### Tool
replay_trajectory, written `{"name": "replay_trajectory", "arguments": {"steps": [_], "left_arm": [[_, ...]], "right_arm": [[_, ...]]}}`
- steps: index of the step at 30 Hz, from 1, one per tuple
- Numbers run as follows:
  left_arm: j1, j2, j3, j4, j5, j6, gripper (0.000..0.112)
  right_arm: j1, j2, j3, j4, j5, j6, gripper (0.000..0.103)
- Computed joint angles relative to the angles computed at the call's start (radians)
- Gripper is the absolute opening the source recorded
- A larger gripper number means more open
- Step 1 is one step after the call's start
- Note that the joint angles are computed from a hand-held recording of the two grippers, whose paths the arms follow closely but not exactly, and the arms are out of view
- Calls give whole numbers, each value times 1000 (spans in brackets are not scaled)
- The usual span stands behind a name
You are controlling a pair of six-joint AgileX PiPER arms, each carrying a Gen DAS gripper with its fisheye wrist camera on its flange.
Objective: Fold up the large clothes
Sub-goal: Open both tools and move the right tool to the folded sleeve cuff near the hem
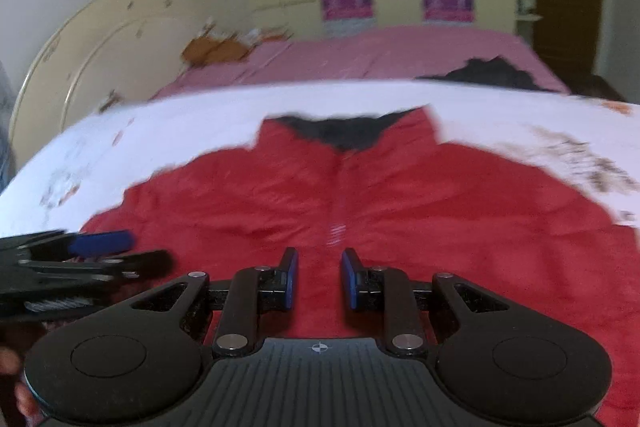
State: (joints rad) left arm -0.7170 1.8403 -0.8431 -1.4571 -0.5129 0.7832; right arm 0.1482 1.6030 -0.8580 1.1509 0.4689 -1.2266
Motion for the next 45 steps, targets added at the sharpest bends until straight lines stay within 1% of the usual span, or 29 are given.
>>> {"name": "replay_trajectory", "arguments": {"steps": [2, 5, 8, 9, 10, 11, 12, 13, 14, 16, 18, 19, 20, 21, 23, 25, 26, 29, 31, 33, 34, 35, 36, 37, 38, 40, 41, 42, 45], "left_arm": [[12, -10, 44, 33, -27, -55, 65], [52, -50, 113, 48, -30, -68, 66], [76, -76, 160, 98, -22, -106, 66], [71, -76, 160, 87, -24, -97, 66], [59, -76, 148, 36, -31, -51, 65], [37, -87, 130, -47, -49, 27, 64], [3, -101, 115, -90, -78, 67, 66], [-45, -115, 105, -100, -116, 68, 68], [-77, -115, 96, -96, -132, 49, 74], [-144, -99, 45, -135, -142, 81, 74], [-189, -50, -16, -185, -142, 124, 71], [-203, -28, -40, -206, -141, 139, 71], [-212, -10, -54, -220, -134, 147, 71], [-221, 4, -64, -237, -135, 160, 71], [-242, 21, -60, -265, -163, 173, 71], [-256, 1, -16, -264, -186, 142, 72], [-265, -10, 3, -265, -198, 132, 72], [-295, -52, 64, -273, -231, 99, 71], [-306, -66, 98, -251, -224, 48, 71], [-315, -70, 120, -235, -220, 6, 71], [-318, -65, 119, -234, -223, -1, 71], [-317, -60, 113, -239, -224, 2, 71], [-314, -59, 108, -244, -223, 7, 71], [-309, -60, 106, -246, -219, 7, 71], [-307, -59, 103, -252, -216, 9, 71], [-299, -56, 99, -252, -210, 5, 71], [-300, -58, 103, -250, -210, -1, 71], [-300, -58, 104, -250, -210, -3, 71], [-299, -62, 110, -251, -208, 6, 73]], "right_arm": [[-3, 33, 7, 57, -20, -80, 24], [-56, -2, 54, 123, -101, -171, 24], [-163, -17, 72, 84, -144, -104, 24], [-198, 0, 58, 39, -123, -52, 24], [-224, 14, 45, 8, -86, -22, 24], [-228, 12, 39, -15, -77, 1, 24], [-220, -14, 49, -14, -84, -6, 24], [-221, -52, 69, 23, -66, -53, 24], [-223, -91, 93, 67, -40, -97, 24], [-196, -156, 133, 62, 9, -94, 24], [-124, -181, 164, 30, -4, -70, 26], [-94, -184, 184, 35, -14, -79, 45], [-75, -186, 208, 73, -25, -125, 59], [-64, -182, 224, 104, -42, -176, 59], [-52, -192, 251, 148, -79, -239, 59], [-96, -200, 270, 195, -103, -285, 59], [-126, -216, 281, 200, -122, -285, 59], [-253, -277, 313, 169, -113, -272, 59], [-326, -289, 313, 107, -94, -210, 59], [-398, -253, 282, 15, -16, -96, 59], [-417, -229, 269, 23, 19, -96, 59], [-418, -205, 264, 63, 30, -136, 50], [-403, -195, 259, 81, 18, -160, 47], [-368, -181, 254, 115, -27, -193, 47], [-350, -166, 248, 149, -46, -225, 45], [-332, -146, 233, 192, -68, -252, 41], [-332, -145, 240, 238, -73, -304, 37], [-343, -148, 249, 265, -66, -356, 37], [-347, -127, 239, 220, -67, -389, 37]]}}
